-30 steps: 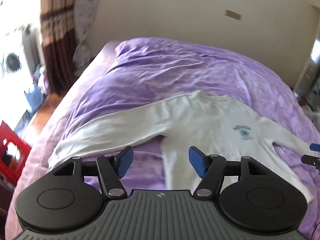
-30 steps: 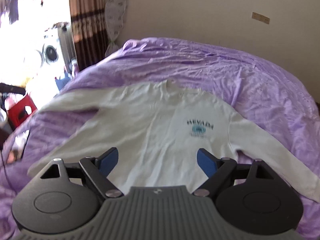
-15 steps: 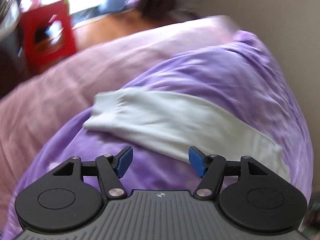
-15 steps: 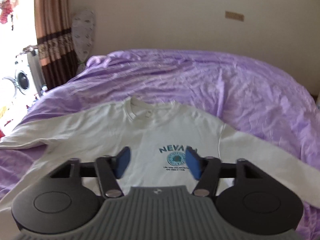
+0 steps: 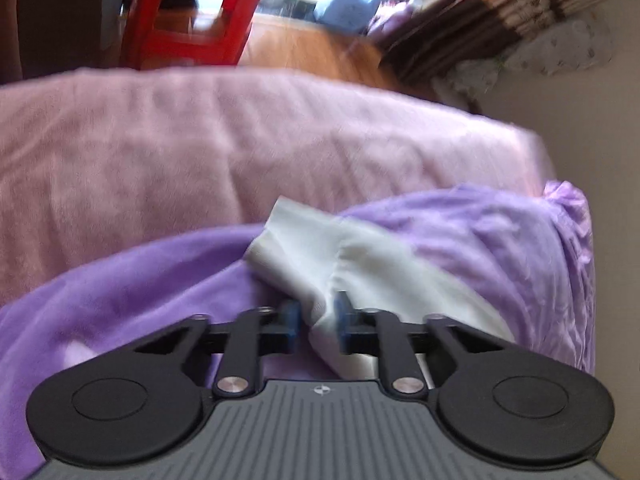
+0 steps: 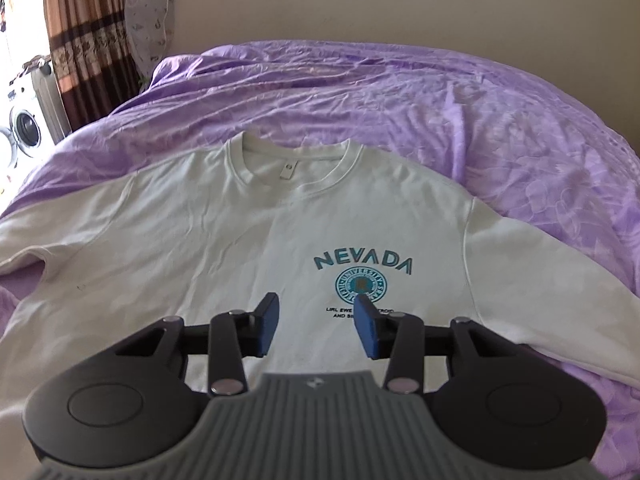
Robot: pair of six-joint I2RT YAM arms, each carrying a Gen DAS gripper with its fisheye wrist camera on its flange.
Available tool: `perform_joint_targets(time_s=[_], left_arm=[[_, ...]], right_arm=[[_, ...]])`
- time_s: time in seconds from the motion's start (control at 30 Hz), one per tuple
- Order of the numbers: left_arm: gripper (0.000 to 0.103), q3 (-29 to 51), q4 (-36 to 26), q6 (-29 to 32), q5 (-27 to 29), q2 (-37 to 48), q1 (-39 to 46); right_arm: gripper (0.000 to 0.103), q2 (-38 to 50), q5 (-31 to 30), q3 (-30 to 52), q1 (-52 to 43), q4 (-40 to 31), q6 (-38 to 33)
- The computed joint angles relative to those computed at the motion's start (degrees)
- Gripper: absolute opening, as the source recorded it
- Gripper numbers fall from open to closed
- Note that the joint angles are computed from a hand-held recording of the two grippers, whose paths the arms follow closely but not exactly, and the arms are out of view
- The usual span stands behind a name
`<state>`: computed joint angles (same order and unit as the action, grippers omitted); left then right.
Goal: Fold small clothes
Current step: 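Grasp the sweatshirt sleeve cuff with the left gripper and lift it, then carry the sleeve across the sweatshirt body with the left gripper and release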
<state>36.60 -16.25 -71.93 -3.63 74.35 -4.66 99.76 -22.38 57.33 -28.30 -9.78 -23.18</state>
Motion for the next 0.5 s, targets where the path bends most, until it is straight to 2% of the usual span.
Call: perform_joint_targets(time_s=[0.13, 0.27, 0.37, 0.43, 0.5], left_arm=[[0.011, 8.6, -6.7, 4.6, -17.3, -2.3, -10.8], [0.011, 23.9, -12.8, 13.4, -33.6, 2.0, -24.9], [0.01, 36.8, -14.0, 22.4, -41.5, 10.0, -33.8], [0.01, 46.6, -14.7, 28.9, -45.3, 16.8, -39.1], [0.01, 55.4, -14.4, 34.6, -46.8, 23.8, -42.8]], right_arm=[[0.039, 1.0, 1.9, 0.6, 0.6, 0.1, -0.8], [0.042, 2.2, 1.4, 3.0, -0.6, -3.6, -0.6], [0.051, 1.6, -0.9, 3.5, -2.3, -5.2, -0.9], [0.051, 0.4, -2.0, 3.2, -3.0, -5.5, -1.4], [0.051, -0.9, -2.4, 3.1, -3.3, -6.3, -1.9]])
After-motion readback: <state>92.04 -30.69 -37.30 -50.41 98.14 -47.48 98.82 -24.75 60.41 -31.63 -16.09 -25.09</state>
